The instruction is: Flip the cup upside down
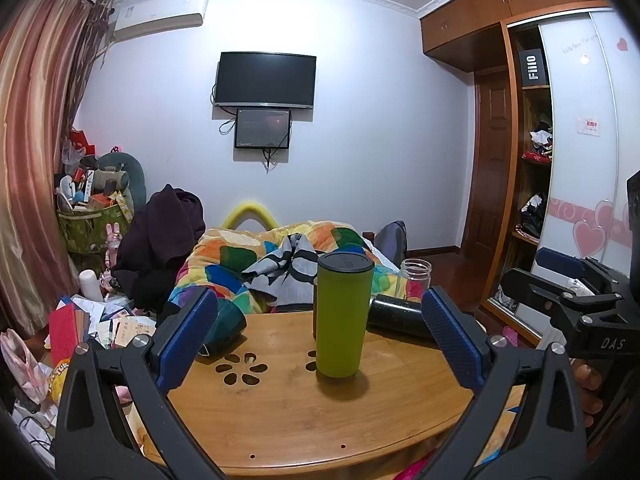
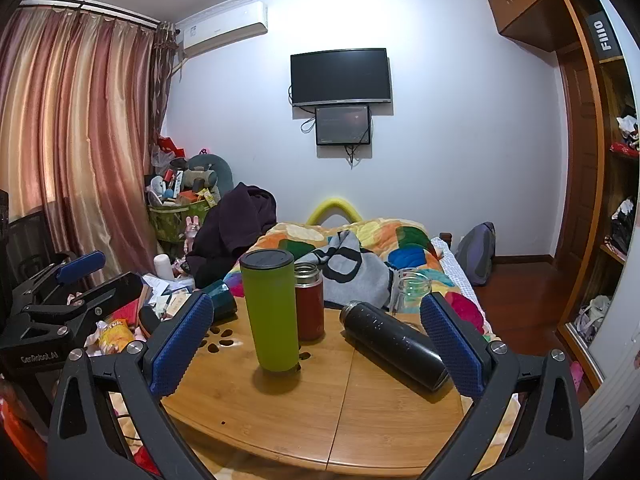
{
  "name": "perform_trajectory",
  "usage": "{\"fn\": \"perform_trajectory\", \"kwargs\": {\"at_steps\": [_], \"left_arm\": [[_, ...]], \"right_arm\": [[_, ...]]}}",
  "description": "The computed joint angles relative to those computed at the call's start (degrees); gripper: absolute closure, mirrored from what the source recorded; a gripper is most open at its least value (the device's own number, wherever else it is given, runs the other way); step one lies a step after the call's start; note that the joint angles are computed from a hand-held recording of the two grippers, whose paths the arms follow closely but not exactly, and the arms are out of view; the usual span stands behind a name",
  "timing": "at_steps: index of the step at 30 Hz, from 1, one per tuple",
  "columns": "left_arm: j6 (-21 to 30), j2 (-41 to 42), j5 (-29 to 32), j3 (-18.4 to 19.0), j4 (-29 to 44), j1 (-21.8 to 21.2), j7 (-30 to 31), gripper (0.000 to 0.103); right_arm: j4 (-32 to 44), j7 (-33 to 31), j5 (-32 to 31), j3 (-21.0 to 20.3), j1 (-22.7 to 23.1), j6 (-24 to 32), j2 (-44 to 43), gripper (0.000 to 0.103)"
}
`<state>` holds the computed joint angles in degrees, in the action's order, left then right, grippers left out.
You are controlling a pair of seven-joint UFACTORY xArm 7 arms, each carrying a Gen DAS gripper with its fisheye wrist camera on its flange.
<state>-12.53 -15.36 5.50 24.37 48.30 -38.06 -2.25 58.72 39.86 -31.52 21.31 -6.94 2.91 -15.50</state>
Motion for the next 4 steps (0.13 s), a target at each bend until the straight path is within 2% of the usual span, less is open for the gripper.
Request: {"fn": "perform_trajectory", "kwargs": {"at_steps": [4], "left_arm": [[0.45, -0.24, -0.22, 1.71, 0.33, -1.84, 0.33, 0.0]], "right_arm": [[0.01, 0.23, -0.27, 0.16, 0.02, 0.22, -0.15, 0.0]]}}
